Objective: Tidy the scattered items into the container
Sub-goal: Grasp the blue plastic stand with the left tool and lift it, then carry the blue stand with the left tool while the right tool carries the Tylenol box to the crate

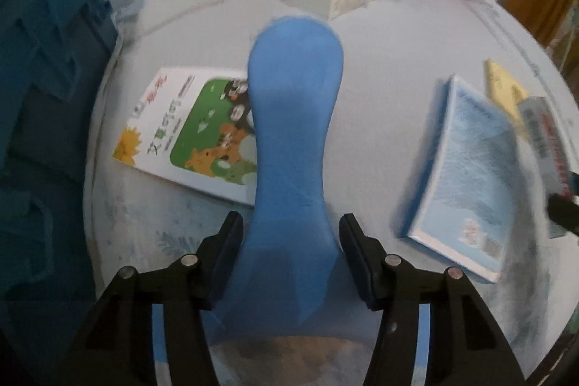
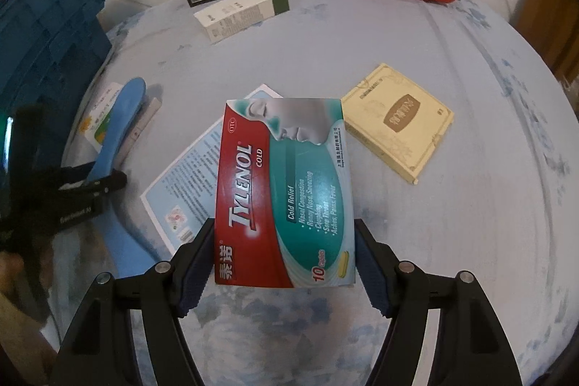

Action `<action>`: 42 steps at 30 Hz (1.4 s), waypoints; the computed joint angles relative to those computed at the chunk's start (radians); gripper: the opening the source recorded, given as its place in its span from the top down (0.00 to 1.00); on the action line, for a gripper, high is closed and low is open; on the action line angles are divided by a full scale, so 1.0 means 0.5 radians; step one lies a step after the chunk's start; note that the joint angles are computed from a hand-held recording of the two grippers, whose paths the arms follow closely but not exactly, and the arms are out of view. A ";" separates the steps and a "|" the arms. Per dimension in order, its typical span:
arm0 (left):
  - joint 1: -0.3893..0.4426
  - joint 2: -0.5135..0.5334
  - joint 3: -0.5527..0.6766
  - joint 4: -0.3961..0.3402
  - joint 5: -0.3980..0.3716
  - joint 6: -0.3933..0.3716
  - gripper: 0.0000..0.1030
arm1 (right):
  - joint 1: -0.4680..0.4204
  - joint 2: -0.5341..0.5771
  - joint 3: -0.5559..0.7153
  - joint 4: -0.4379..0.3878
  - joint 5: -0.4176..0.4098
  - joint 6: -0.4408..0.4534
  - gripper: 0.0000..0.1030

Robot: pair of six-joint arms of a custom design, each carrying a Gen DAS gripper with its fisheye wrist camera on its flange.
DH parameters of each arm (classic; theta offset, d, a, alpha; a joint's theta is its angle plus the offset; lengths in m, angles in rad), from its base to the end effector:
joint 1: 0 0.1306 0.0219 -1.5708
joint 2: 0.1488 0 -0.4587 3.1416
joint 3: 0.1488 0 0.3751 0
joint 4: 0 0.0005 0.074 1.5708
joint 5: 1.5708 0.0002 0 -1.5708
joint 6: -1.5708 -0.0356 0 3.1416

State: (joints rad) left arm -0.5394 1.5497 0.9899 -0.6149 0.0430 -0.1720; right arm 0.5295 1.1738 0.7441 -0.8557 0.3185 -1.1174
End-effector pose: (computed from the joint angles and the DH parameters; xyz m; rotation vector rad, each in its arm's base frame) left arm 0.3767 -0.2279 0.2852 0.9708 2.5789 -0.1593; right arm 0.2479 0.1316 0.3155 0.8471 2.5818 -0.0103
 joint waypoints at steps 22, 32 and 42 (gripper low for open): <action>-0.292 -0.516 0.014 0.070 -0.106 0.209 0.48 | 0.139 -0.478 0.247 -0.519 0.440 0.156 0.31; -0.360 -0.673 0.151 0.007 -0.237 0.307 0.49 | 0.096 -0.621 0.440 -0.576 0.518 0.529 0.31; -0.171 -0.678 0.658 -0.304 -0.367 0.250 0.49 | -0.050 -0.512 0.865 -0.504 0.478 1.037 0.31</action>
